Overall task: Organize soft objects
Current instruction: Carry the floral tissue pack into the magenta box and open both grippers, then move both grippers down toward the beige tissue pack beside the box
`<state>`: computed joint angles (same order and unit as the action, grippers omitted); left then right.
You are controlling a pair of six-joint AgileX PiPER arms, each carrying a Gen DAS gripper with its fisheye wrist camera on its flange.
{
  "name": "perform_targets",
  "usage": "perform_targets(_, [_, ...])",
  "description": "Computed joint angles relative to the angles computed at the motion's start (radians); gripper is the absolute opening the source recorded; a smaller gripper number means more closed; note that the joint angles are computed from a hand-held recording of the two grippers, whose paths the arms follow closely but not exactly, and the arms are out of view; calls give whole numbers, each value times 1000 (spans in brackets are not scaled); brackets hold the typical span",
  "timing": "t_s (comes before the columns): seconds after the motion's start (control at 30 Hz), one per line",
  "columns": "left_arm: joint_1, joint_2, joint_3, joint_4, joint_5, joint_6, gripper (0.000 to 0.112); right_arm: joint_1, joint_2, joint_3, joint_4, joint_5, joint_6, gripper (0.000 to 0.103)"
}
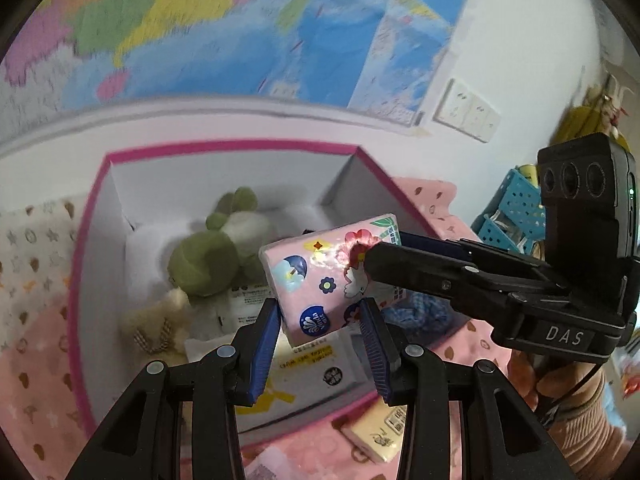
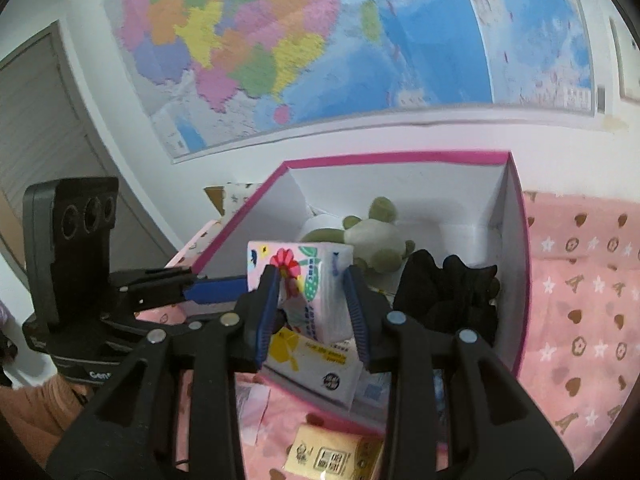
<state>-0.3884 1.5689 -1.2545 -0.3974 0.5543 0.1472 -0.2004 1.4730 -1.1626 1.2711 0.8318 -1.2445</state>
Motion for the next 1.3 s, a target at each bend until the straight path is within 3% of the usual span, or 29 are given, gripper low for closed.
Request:
perform_targets(0.2, [13, 74, -57, 59, 14, -89, 40, 25, 61, -50, -39, -62, 87, 40])
perform_targets(0.3, [16, 44, -12, 65, -20, -85, 40, 13, 54, -37, -35, -75, 102, 41])
perform_targets(0.6, [11, -51, 95, 35, -75, -28, 41, -70, -40, 85, 29, 4, -30, 49])
perform_targets(0.73, [1, -18, 55, 16, -56, -15, 41, -98, -64, 119, 42, 33, -47, 50])
perform_targets(0.93, [2, 74, -51, -151, 3, 132, 41, -156, -107, 170, 69, 87, -71, 50])
perform_targets(1.1, [-22, 125, -110, -141, 20, 110, 41, -207, -144, 208, 79, 134, -100, 51])
perform_targets(1.3, [-45, 24, 21, -132, -43, 145, 41, -302, -177, 273, 80, 273, -180, 52])
